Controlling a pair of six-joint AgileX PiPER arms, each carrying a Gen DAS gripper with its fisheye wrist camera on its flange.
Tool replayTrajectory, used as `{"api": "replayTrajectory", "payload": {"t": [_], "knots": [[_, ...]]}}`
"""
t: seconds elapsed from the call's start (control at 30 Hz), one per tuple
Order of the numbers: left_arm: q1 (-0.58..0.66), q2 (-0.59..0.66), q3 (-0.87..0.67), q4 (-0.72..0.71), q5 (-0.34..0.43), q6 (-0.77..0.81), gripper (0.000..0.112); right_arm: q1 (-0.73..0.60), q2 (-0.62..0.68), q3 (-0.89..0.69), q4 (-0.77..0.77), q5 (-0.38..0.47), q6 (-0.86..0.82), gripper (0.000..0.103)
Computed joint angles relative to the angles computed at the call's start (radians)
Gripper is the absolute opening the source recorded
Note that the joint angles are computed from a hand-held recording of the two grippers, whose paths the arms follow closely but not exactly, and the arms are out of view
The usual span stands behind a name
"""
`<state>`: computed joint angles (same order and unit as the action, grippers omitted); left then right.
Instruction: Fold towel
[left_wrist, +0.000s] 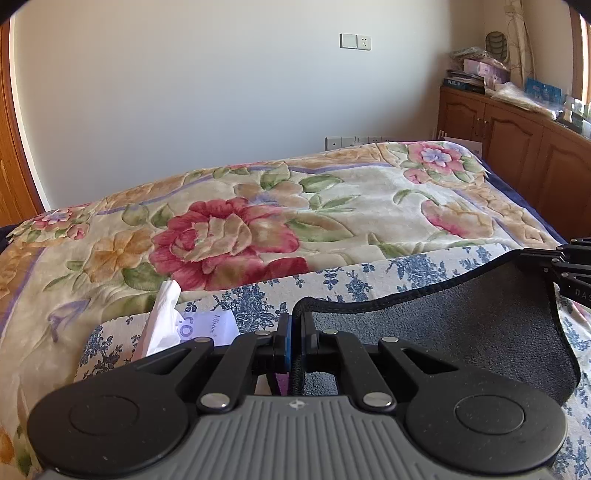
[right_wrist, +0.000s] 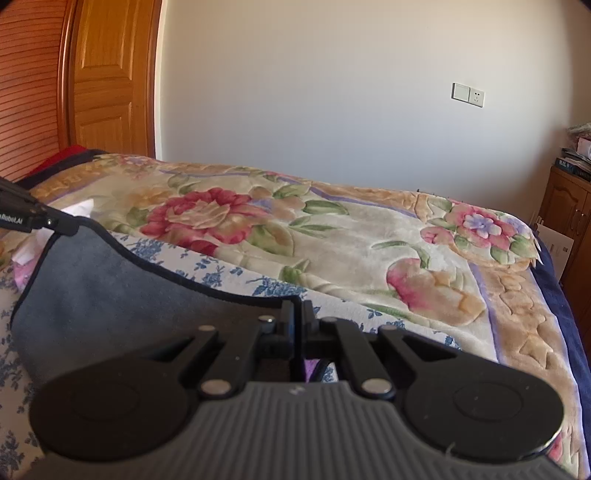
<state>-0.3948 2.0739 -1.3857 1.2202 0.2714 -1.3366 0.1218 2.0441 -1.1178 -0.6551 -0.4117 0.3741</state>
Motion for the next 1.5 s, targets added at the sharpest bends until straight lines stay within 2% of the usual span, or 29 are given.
{"api": "replayTrajectory", "payload": {"t": [0.17, 0.3, 0.77, 1.33, 1.47, 1.5], "knots": [[0.013, 0.021, -0.03, -0.028, 0.001, 0.036, 0.005, -0.003, 0.022, -0.021, 0.004, -0.005, -0.003, 0.004], [0.017, 0.029, -0.034, -0.002, -0.013, -0.004, 0.005, -0.007, 0.037, -0.038, 0.003, -0.002, 0.0, 0.004], [0.024, 0.123, -0.127, -0.033, 0.014, 0.021, 0.005, 0.016, 0.113, -0.146, 0.01, 0.086, -0.028, 0.004], [0.035, 0.233, -0.239, -0.168, 0.044, 0.159, 0.006, 0.021, 0.178, -0.231, -0.132, 0.177, 0.128, 0.004], [0.039, 0.242, -0.254, -0.218, 0.044, 0.193, 0.009, 0.026, 0.19, -0.247, -0.119, 0.199, 0.122, 0.007], [0.039, 0.24, -0.25, -0.21, 0.044, 0.177, 0.016, 0.028, 0.192, -0.246, -0.099, 0.202, 0.098, 0.01]]}}
